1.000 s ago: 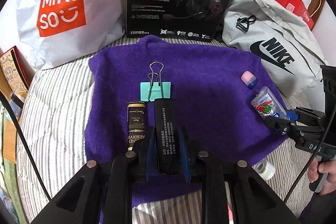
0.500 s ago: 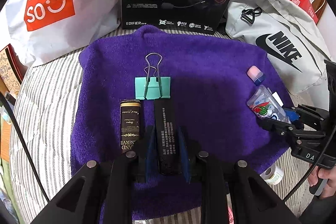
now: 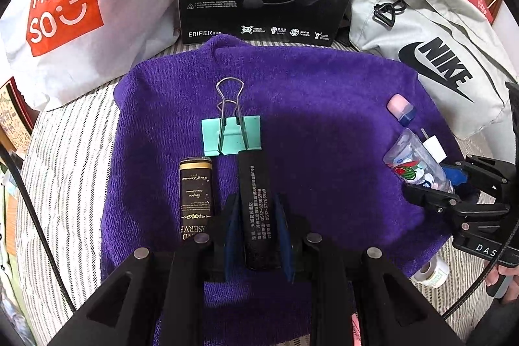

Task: Organize rigid objects
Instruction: 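Carry the marker beside the tube with the left tool while the right tool sets the bottle on the towel, then open both tools, withdraw, and grasp the pink highlighter with the left tool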

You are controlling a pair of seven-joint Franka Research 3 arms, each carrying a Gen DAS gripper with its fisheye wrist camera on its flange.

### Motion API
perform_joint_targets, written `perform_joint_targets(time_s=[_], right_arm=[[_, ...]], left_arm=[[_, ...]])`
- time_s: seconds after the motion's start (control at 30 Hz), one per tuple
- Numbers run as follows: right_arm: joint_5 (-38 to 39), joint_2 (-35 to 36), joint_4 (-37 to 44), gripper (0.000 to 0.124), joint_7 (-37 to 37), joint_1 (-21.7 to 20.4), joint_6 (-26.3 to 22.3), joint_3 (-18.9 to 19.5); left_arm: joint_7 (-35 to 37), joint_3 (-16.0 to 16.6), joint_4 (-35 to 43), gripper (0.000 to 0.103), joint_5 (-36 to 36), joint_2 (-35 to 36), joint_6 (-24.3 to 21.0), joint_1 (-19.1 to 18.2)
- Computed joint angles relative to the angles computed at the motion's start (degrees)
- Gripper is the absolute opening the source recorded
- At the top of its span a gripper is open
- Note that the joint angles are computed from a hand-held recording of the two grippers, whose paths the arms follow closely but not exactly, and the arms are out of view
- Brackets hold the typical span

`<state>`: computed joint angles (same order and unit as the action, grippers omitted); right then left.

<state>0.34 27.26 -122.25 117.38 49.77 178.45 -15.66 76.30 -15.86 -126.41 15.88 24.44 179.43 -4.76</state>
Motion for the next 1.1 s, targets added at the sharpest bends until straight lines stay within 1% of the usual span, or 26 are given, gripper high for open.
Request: perform_joint_targets(time_s=[0.17,0.27,0.37,0.43,0.5,0.53,0.57,0.67,0.7,0.73,0.77,0.8,0.9,0.93,1.0,1.03,1.1], right_arm=[[-0.1,-0.2,-0.2,0.039,-1.2,-0.9,0.3,0.8],[0.5,-0.3,-0.6,0.040,-2.0,-1.5,1.0,1.5],[1.6,-0.8,-1.0,0.040,-3.0,-2.5,0.9,2.6],[1.9,-1.2,-1.1,0.040,-3.8,-3.3,0.2,3.3],[1.8,-1.5,-1.1,0.040,-4.1,-3.8,-0.7,3.8],[1.7,-1.8,-1.2,0.041,-4.2,-4.1,-1.1,4.1],[1.6,-2.1,-1.4,0.044,-4.2,-4.5,-1.7,4.5],[0.6,-2.8,-2.1,0.050,-2.9,-4.2,-2.3,4.3],[0.3,-3.1,-2.4,0.050,-2.4,-4.3,-2.5,4.3],[0.2,-3.5,-2.8,0.051,-2.1,-4.7,-2.3,4.7],[0.0,-3.7,-3.1,0.051,-1.8,-5.0,-2.1,5.1],[-0.2,-4.0,-3.4,0.052,-1.5,-5.0,-2.1,5.1],[-1.6,-4.9,-4.4,0.056,0.8,-3.6,-2.3,3.5],[-1.9,-5.4,-4.8,0.056,1.3,-3.7,-2.2,3.6],[-2.8,-6.3,-5.7,0.057,2.4,-3.4,-2.0,3.2],[-3.5,-6.7,-6.1,0.057,3.2,-2.8,-2.1,2.6],[-5.4,-7.8,-7.3,0.057,5.5,-1.1,-1.9,0.8]], left_arm=[[-0.6,0.6,-1.3,0.024,0.5,-0.5,1.7,-0.3],[-0.2,-0.6,-1.5,0.028,0.6,-0.6,1.5,0.8],[-0.3,-0.8,-1.7,0.030,0.5,-0.8,1.4,0.9],[-0.2,-1.8,-1.9,0.032,0.1,-0.7,1.6,1.9],[0.3,-4.1,-2.2,0.035,-0.6,-0.7,1.4,4.1],[0.4,-4.6,-2.4,0.038,-0.9,-0.8,1.3,4.6],[0.4,-4.7,-2.5,0.039,-1.0,-1.0,1.1,4.6],[-0.8,-2.1,-3.0,0.042,-0.8,-2.1,0.2,1.7],[-0.8,-2.2,-3.1,0.044,-1.0,-2.4,-0.1,1.8],[-0.5,-2.9,-3.2,0.049,-1.4,-2.5,-0.4,2.3],[-0.1,-3.5,-3.5,0.051,-1.7,-2.7,-0.5,2.9],[-0.1,-3.5,-4.0,0.051,-1.9,-3.1,-0.2,2.8],[-0.5,-3.1,-5.2,0.055,-2.3,-4.5,0.0,2.2],[-0.8,-2.7,-5.7,0.058,-2.3,-5.1,0.2,1.8],[-1.4,-1.9,-7.0,0.059,-2.1,-6.6,0.7,0.9],[-1.6,-1.7,-7.6,0.059,-2.0,-7.3,1.0,0.6],[-2.4,-1.0,-9.2,0.064,-1.8,-9.2,1.7,-0.3]])
